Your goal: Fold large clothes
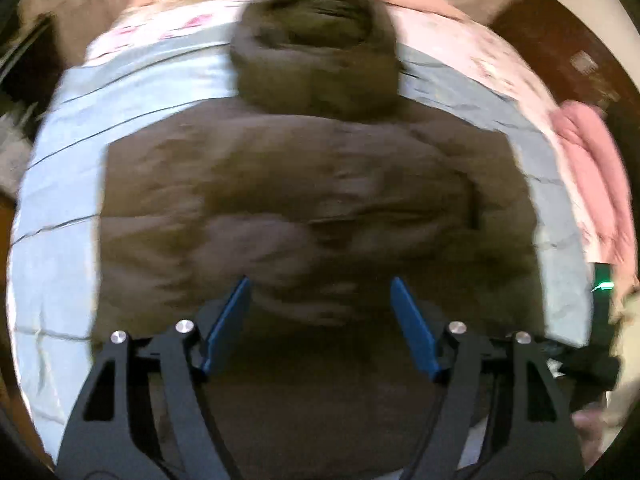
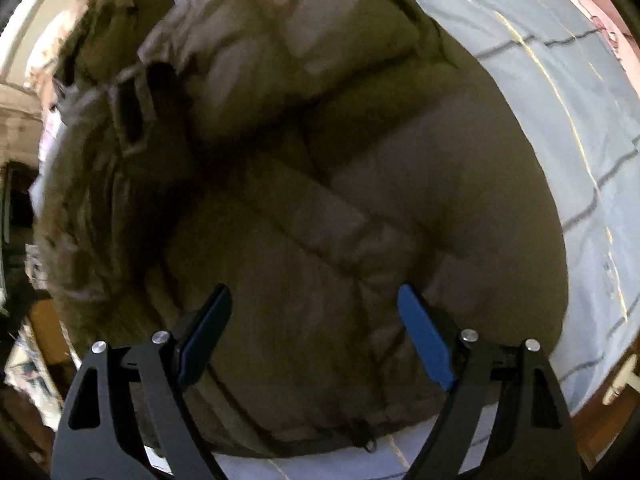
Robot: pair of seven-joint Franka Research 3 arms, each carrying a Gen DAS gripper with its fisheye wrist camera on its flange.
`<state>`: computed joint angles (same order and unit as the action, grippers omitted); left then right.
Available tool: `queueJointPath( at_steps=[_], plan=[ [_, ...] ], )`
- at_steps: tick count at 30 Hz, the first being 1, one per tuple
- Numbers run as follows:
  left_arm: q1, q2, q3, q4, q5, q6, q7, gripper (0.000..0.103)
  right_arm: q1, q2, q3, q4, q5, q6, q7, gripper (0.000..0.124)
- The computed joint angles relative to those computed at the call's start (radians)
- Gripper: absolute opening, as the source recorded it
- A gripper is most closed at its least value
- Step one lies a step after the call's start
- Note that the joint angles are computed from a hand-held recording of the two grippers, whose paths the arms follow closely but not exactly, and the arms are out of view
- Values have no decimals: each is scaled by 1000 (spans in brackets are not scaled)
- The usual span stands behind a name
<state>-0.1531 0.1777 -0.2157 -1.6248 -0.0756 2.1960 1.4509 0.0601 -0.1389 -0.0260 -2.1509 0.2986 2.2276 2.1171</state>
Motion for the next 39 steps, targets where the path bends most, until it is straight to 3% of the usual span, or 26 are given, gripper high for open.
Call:
queueJointPath(
  at_steps=[4,7,8,11,12,15,19,21,22,25,26,29,30,31,33,35,36,37,38,39],
  plan=[
    [34,27,54,-14,79,-3,-145,72,-1,64,-19,59,112,84,-55,98],
    [8,102,83,29,286,-44,-261,68,20,140,4,138,102,133,-52,98],
    [12,126,89,42,304,-67,-288,68,31,162,13,164,88,142,-42,98],
    [39,151,88,44,287,-76,-344,70,68,280,38,283,73,94,-56,98],
    [40,159,89,47,304,-76,-350,70,84,330,45,340,56,72,-45,95],
    [46,177,88,62,335,-80,-341,70,123,399,53,456,14,11,-20,56],
    [54,191,106,58,388,-74,-366,76,179,461,52,597,-111,-14,-55,33],
    [66,202,115,70,393,-80,-389,78,174,493,64,657,-75,-25,-97,28],
    [75,212,119,85,390,-85,-397,79,183,526,57,721,-82,-70,-103,28],
    [92,257,134,156,399,-105,-423,80,216,659,46,941,-134,-99,-77,27],
    [93,270,134,180,403,-114,-424,80,230,655,32,955,-168,-133,-69,26],
    [85,305,134,233,431,-128,-404,83,262,664,-8,960,-265,-130,-30,26],
    [74,305,136,234,451,-134,-402,84,264,696,-18,995,-292,-179,-20,27],
    [66,314,138,243,469,-143,-394,87,262,714,-21,1000,-300,-198,-22,42],
    [64,314,133,248,467,-167,-379,87,229,674,-2,907,-264,-169,-53,60],
    [88,283,112,238,414,-189,-327,87,189,554,18,732,-193,-63,-95,72],
    [109,237,100,193,382,-168,-286,89,168,476,24,645,-162,-37,-123,91],
    [123,180,95,129,366,-135,-255,96,164,401,16,557,-168,-8,-128,102],
    [130,120,97,59,365,-109,-240,101,165,327,5,470,-204,18,-112,102],
    [136,64,97,-3,361,-97,-223,101,161,241,-8,383,-257,-7,-82,102]
  ],
)
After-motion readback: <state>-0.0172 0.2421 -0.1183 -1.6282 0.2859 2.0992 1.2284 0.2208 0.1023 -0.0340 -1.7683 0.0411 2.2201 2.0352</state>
